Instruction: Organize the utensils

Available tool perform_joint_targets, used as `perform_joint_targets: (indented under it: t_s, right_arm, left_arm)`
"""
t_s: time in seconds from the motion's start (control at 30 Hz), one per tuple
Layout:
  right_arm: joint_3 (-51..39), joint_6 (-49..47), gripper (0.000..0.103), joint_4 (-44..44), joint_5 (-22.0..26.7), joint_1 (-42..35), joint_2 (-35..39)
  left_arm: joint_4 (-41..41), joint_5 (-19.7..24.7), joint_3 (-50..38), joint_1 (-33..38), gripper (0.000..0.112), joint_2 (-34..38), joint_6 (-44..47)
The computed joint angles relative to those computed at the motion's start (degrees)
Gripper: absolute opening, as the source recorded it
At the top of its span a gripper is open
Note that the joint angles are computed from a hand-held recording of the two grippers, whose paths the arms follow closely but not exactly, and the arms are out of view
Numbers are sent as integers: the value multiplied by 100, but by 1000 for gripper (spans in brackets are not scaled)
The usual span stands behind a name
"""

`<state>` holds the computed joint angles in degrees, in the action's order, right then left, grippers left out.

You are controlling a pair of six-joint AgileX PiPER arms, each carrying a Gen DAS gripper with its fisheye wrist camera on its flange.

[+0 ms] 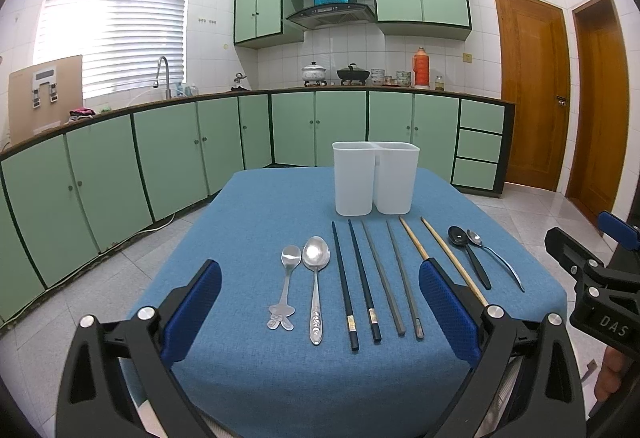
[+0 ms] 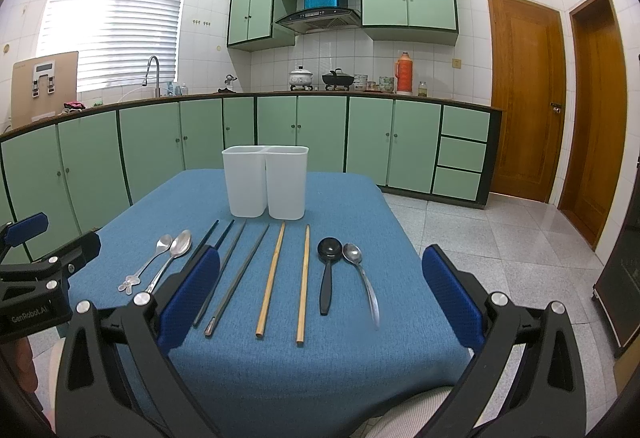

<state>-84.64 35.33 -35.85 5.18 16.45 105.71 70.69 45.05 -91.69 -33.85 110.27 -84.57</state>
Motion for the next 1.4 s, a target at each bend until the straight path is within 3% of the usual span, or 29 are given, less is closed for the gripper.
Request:
perform_joint_targets:
  t_s: [1.4]
  right_arm:
    - [33,346,98,-350,-23,6,-7]
  left_arm:
    - [45,-7,23,6,97,4,-49]
